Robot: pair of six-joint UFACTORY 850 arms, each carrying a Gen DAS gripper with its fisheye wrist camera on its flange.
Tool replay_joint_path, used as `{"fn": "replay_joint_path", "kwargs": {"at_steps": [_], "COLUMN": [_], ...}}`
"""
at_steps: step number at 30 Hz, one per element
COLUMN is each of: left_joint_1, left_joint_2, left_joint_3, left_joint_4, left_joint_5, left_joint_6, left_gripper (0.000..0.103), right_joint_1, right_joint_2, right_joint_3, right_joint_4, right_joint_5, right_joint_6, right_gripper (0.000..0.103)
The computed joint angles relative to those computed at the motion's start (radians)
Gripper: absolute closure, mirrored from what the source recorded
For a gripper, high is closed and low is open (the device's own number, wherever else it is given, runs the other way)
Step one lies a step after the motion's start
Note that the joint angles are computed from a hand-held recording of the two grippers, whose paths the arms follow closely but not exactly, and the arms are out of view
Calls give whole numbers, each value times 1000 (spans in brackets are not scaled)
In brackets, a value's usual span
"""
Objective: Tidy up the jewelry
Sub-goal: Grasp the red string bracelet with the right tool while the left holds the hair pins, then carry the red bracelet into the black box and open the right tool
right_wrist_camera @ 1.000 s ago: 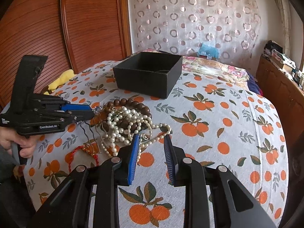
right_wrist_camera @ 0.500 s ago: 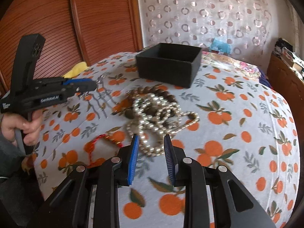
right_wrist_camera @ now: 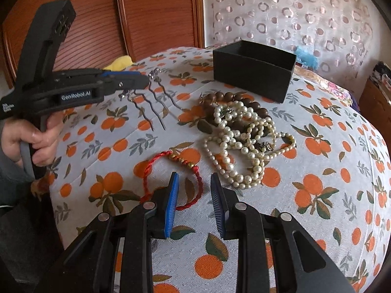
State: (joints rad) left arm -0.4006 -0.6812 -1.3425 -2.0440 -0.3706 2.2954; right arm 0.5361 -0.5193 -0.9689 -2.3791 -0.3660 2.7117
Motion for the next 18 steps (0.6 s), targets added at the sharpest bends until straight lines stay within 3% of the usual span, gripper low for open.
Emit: {"fn": "replay_joint_path", "kwargs": {"at_steps": [6,18], "left_joint_1": [1,-5], "left_joint_2": [3,14], "left_joint_3": [6,1], "left_joint_4": [-9,-60], "left_joint_5": [-2,-9], "left_joint_6": [10,60], "left_gripper": [84,84], "right_joint_1": [11,-13], "right_joint_2": [-8,48], "right_joint_3": [-14,4], "right_joint_4": [187,75], "right_joint_5": [-18,-71], "right_joint_6": [-199,-113], "right_gripper": [99,100]}}
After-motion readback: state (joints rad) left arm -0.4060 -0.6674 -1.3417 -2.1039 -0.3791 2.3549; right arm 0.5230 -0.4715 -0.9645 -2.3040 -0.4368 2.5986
